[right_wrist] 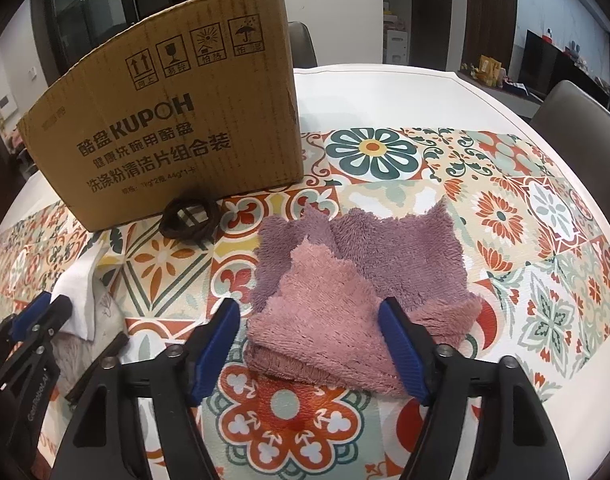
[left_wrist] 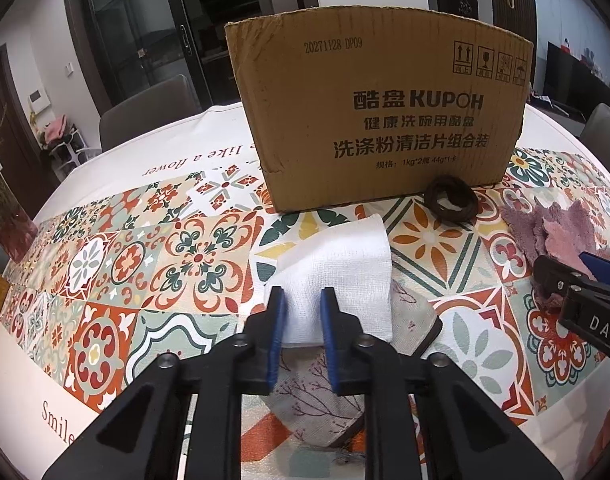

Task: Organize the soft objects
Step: 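Grasp the pink fuzzy towel with the right gripper while the left grasps a white cloth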

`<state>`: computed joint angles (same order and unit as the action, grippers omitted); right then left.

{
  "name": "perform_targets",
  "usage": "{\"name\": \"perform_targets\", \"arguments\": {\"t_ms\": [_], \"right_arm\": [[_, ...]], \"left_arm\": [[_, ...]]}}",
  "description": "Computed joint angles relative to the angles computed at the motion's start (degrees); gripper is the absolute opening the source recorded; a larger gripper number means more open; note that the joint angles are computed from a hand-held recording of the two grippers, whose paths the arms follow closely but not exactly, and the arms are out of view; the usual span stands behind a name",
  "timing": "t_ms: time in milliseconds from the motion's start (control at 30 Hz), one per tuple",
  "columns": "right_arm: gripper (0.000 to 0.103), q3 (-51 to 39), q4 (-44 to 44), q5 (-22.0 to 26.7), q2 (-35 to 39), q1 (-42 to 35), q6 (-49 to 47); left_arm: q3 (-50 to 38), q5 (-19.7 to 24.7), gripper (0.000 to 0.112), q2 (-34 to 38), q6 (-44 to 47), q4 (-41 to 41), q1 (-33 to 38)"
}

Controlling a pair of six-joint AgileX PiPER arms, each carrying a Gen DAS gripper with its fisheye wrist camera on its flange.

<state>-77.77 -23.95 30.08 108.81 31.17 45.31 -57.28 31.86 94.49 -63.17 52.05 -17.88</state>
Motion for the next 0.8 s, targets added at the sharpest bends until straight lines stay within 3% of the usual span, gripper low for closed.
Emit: {"name": "perform_targets", "arguments": {"t_ms": [300, 400, 800], "right_arm": [[0.027, 0.6, 2.3, -0.4, -1.0, -0.6, -2.4], [0.022, 0.8, 5.0, -0.8, -1.8, -1.0, -4.9], [0.018, 1.7, 7.0, -1.6, -6.2, -0.2, -7.8]], "left_arm": [[0.6, 0.2, 0.011, -2.4, 0.2, 0.0, -1.0], [0.7, 0.5, 0.009, -3.5, -0.1, 0.3, -1.6], [1.0, 1.7, 0.007, -8.6, 0.3, -0.6, -2.9]]}}
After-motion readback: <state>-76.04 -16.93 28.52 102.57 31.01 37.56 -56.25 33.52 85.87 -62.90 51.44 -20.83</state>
